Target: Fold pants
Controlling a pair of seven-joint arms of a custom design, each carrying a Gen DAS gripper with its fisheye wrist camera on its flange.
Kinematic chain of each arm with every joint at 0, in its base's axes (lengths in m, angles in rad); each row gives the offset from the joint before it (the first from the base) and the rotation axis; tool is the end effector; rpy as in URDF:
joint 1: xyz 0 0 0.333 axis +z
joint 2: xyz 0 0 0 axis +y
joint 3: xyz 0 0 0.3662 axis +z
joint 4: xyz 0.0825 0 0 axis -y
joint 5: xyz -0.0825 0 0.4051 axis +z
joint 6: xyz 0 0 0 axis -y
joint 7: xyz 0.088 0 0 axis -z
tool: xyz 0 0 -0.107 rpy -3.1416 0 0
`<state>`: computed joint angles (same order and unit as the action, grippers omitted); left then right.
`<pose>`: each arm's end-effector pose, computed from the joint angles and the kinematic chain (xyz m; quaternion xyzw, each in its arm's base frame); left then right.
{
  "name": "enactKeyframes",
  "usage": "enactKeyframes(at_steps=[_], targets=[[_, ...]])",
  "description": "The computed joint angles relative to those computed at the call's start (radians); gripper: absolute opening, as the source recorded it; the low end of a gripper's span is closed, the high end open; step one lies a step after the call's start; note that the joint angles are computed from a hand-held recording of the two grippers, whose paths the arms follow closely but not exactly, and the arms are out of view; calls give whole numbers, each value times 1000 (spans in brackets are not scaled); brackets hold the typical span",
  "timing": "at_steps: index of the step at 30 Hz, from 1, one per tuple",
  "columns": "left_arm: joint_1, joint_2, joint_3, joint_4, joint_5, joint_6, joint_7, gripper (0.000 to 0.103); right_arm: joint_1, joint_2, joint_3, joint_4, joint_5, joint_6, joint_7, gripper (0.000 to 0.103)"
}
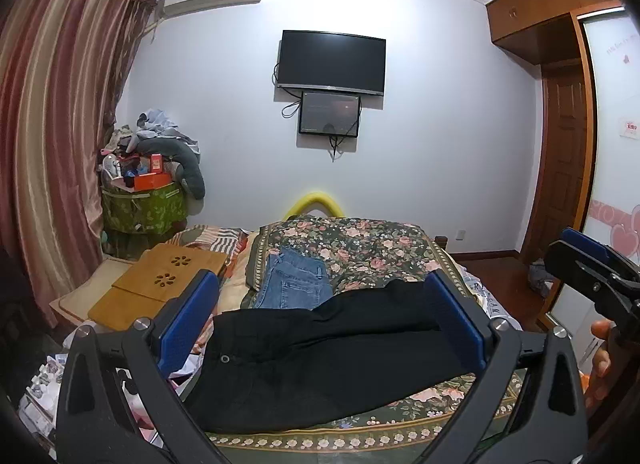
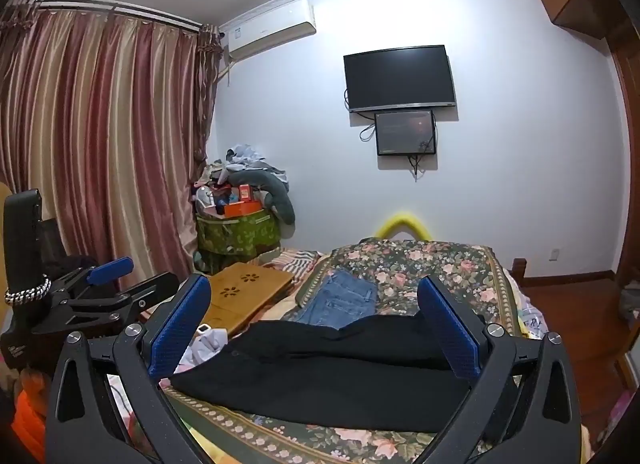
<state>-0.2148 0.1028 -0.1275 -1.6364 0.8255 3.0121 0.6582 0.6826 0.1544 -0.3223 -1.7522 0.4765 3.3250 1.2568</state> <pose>0.6024 -0.2659 0.7329 -0.5111 0.6044 -0.4967 0.3561 0.6278 0.2058 0.6933 -0.5841 0.4882 -0.3681 0.5339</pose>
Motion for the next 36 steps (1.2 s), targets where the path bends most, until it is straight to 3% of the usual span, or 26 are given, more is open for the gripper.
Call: enactKeyframes(at_steps=[1,3,13,16,17,26,27,34,36], targets=[[0,1,-1,1,-3,0,6,103,52,4,-57,2,6,-5,1,103],[-3,3,-2,5,-1,-6,9,103,97,7,-106,1,10,-9,5,103],[-9,7,-3,13,-14,-11,23,103,150,7,-174,-7,0,-11,37,103],[-11,10,-6,18,-23,-14,34,103,188,9,-218,-9,5,-10,39,103],[-12,12,-6,21,-25,-17,36,103,230,5,-260,-17,13,-10,36,103],[-18,10,-4,21,-27,-20,48,103,271,3,-298,-24,67,0,-11,103],[-18,10,-5,21,-27,-20,49,103,308,13,-337,-9,84,-12,-19,103],[-19,9,-5,21,-15,-22,43,103,290,4,-325,-18,53,-13,13,103],[-19,8,-5,21,-12,-23,41,103,315,11,-356,-11,45,-20,25,103]])
